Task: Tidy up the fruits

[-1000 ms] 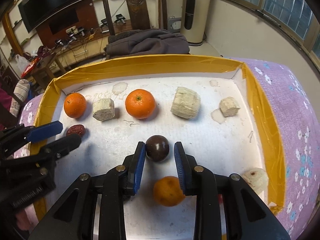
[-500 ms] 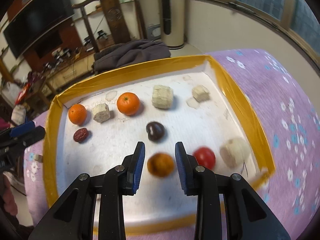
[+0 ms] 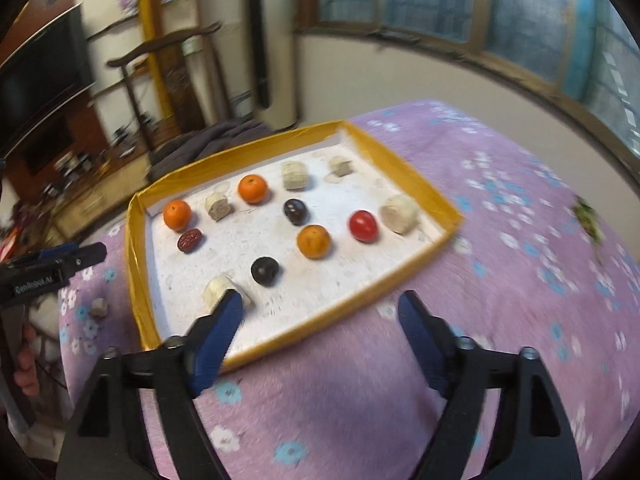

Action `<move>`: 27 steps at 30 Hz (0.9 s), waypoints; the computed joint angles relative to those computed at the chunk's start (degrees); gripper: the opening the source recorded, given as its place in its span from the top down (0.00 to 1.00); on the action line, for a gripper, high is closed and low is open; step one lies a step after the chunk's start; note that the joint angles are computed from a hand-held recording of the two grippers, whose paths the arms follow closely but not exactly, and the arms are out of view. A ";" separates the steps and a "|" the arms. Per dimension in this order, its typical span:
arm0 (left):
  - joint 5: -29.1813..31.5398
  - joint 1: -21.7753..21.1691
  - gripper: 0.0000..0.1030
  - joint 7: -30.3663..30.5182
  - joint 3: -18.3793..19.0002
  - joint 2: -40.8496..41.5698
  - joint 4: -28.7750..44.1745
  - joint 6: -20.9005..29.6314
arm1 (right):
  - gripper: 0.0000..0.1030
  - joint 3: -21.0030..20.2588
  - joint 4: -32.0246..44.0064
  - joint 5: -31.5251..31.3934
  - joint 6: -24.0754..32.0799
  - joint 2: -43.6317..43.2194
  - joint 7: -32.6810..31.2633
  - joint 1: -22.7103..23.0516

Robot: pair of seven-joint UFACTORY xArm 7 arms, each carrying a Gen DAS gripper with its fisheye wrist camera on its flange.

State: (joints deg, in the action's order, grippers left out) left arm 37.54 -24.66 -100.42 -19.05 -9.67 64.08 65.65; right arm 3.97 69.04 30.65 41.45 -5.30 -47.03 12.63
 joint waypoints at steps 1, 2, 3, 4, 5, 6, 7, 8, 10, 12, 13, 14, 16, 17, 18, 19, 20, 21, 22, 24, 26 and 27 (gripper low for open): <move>1.15 -0.08 0.21 1.96 0.08 0.29 0.14 -1.28 | 0.22 0.37 -2.08 -1.52 -1.39 -1.80 3.11 -0.22; 2.11 -0.15 0.17 4.00 0.22 0.59 0.26 -2.58 | 0.22 0.82 -3.87 -3.29 -2.87 -3.20 6.50 -0.32; 3.03 -0.22 0.16 6.29 0.36 0.95 0.47 -3.82 | 0.22 1.31 -6.05 -5.77 -4.42 -5.03 10.97 -0.64; 3.96 -0.34 0.16 8.80 0.45 1.28 0.73 -4.89 | 0.20 1.75 -8.25 -8.10 -5.73 -6.86 15.47 -0.98; 4.56 -0.45 0.15 11.09 0.63 1.43 0.73 -6.21 | 0.18 1.89 -9.50 -9.63 -6.57 -7.75 18.71 -1.04; 4.86 -0.50 0.14 13.56 0.93 1.43 0.56 -7.86 | 0.18 2.61 -11.59 -12.17 -7.60 -9.53 24.09 -1.61; 5.00 -0.53 0.12 15.82 1.19 1.16 0.15 -9.54 | 0.16 3.29 -13.27 -14.56 -8.18 -11.02 29.00 -2.17; 5.16 -0.43 0.09 17.69 1.39 0.96 -0.28 -11.20 | 0.16 3.43 -14.23 -16.08 -8.23 -11.97 32.04 -2.36; 5.56 -0.01 0.07 20.56 1.72 0.29 -1.52 -14.67 | 0.16 5.24 -17.16 -20.96 -8.21 -14.98 41.30 -3.90; 5.51 0.47 0.07 23.30 1.83 -0.17 -2.41 -17.66 | 0.16 6.77 -19.67 -25.47 -8.30 -17.86 48.34 -5.27; 5.37 0.70 0.06 24.68 1.77 -0.22 -2.60 -18.61 | 0.15 7.20 -20.79 -27.15 -8.12 -19.30 50.98 -5.60; 5.33 0.98 0.05 25.49 1.61 -0.07 -2.52 -19.03 | 0.12 7.64 -21.88 -28.72 -7.81 -20.65 53.67 -5.95; 5.50 1.40 0.02 25.92 1.29 -0.15 -2.71 -20.12 | 0.09 8.18 -23.82 -31.48 -6.96 -23.27 58.12 -6.28; 5.67 1.55 0.01 25.76 1.12 -0.34 -3.00 -20.84 | 0.09 8.08 -24.79 -32.69 -6.83 -24.47 59.51 -6.19; 5.96 1.71 0.01 25.63 0.91 -0.38 -3.01 -21.45 | 0.09 8.55 -25.89 -34.35 -6.66 -25.90 61.46 -6.62; 6.34 1.87 0.01 25.50 0.69 -0.29 -2.90 -21.84 | 0.08 8.93 -26.99 -35.77 -6.50 -27.29 63.31 -7.05; 6.90 2.02 0.01 25.31 0.49 0.13 -2.59 -22.32 | 0.08 9.00 -27.78 -36.67 -6.47 -28.22 64.69 -7.14; 6.93 1.97 0.01 25.38 0.38 0.37 -2.35 -22.55 | 0.08 9.16 -29.10 -37.48 -6.36 -29.81 66.54 -7.50; 6.43 1.87 0.00 25.59 0.39 0.60 -2.12 -22.53 | 0.08 9.09 -30.14 -37.93 -6.16 -31.02 67.97 -7.61; 5.15 1.56 0.00 26.54 0.62 1.07 -1.72 -23.17 | 0.07 8.94 -31.73 -38.55 -5.79 -33.00 70.18 -7.60; 3.53 1.05 0.00 28.09 0.57 1.94 -0.64 -21.77 | 0.07 8.60 -33.31 -38.87 -5.63 -34.78 71.98 -7.70; 3.20 0.80 0.00 28.57 0.58 2.25 -0.23 -21.13 | 0.07 8.49 -33.53 -39.03 -5.37 -35.08 72.57 -7.72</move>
State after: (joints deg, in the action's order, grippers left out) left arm 40.74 -23.86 -71.85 -18.47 -7.41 63.85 44.52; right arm 12.47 35.51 -8.38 36.08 -40.38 25.54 4.91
